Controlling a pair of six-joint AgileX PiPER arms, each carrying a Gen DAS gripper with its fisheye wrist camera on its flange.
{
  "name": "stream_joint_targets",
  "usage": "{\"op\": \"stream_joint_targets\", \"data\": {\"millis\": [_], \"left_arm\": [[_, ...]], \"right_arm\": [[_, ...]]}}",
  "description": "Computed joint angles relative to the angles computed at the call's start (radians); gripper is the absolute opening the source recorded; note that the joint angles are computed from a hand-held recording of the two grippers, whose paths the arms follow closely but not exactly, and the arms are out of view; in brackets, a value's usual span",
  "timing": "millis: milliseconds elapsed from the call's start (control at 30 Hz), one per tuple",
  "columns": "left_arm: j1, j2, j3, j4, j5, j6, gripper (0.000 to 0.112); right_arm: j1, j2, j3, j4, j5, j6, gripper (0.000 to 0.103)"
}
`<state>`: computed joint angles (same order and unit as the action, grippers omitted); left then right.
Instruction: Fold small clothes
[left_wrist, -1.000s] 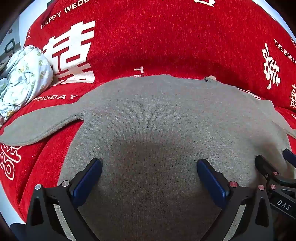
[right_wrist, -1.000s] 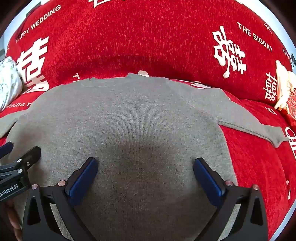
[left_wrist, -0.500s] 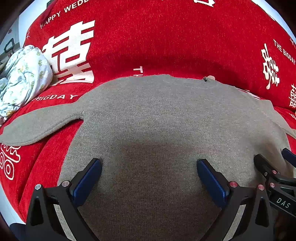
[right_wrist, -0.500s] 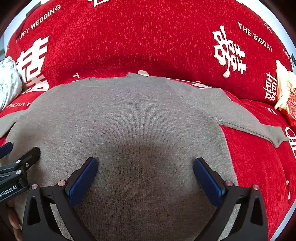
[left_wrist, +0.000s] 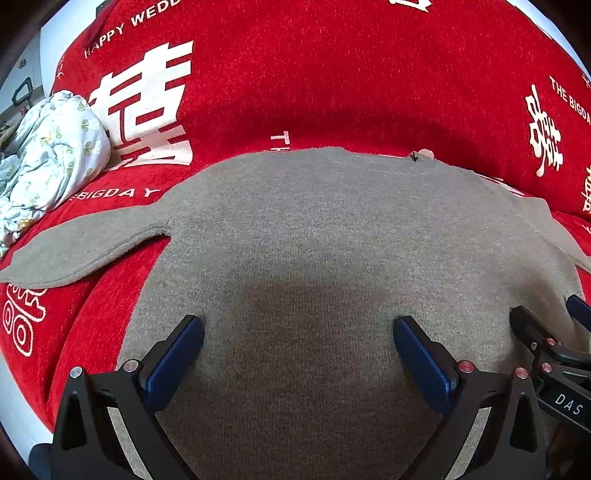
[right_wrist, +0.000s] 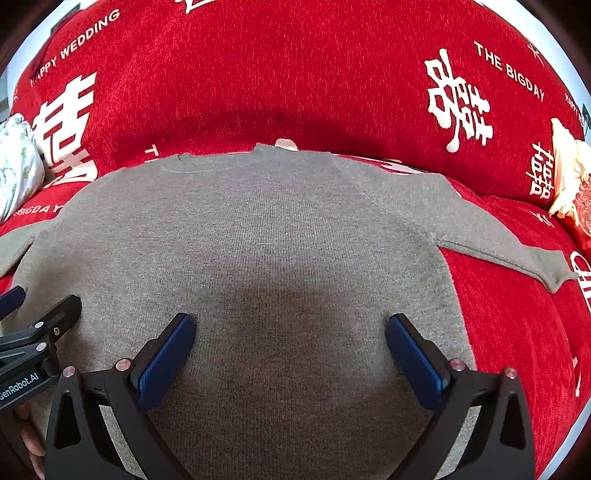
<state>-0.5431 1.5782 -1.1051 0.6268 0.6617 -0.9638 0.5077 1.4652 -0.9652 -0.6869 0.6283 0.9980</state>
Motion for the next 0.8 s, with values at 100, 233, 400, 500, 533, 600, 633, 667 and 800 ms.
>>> {"op": "stream_joint_targets", "data": {"millis": [100,233,400,500,533,600,633,667,800], "left_arm": [[0.002,-0.001,-0.001,-0.005,0.000,0.006,0.103],[0.000,0.001,-0.003,-0.005,0.003,0.003,0.103],[0.001,0.012,-0.025,-0.026,0.030,0.029,0.103],[0.015,0.027,-0.061,-0.086,0.061,0.100,0.103],[0.022,0.034,-0.080,-0.117,0.078,0.130,0.103],[0.027,0.047,-0.108,-0.149,0.111,0.155,0.103],[0.025,0.053,-0.118,-0.155,0.125,0.158,0.103],[0.025,0.064,-0.142,-0.172,0.155,0.167,0.103],[0.036,0.101,-0.218,-0.239,0.241,0.216,0.103]], "right_arm": [[-0.002,0.000,0.000,0.004,-0.001,-0.004,0.103],[-0.006,0.001,-0.003,0.016,-0.001,-0.016,0.103],[-0.010,0.015,-0.035,0.070,0.033,-0.071,0.103],[-0.027,0.027,-0.065,0.136,0.056,-0.140,0.103],[-0.031,0.033,-0.077,0.156,0.067,-0.161,0.103],[-0.033,0.040,-0.090,0.171,0.083,-0.176,0.103],[-0.032,0.041,-0.090,0.170,0.085,-0.173,0.103],[-0.031,0.044,-0.091,0.170,0.085,-0.173,0.103],[-0.038,0.052,-0.107,0.204,0.103,-0.205,0.103]]}}
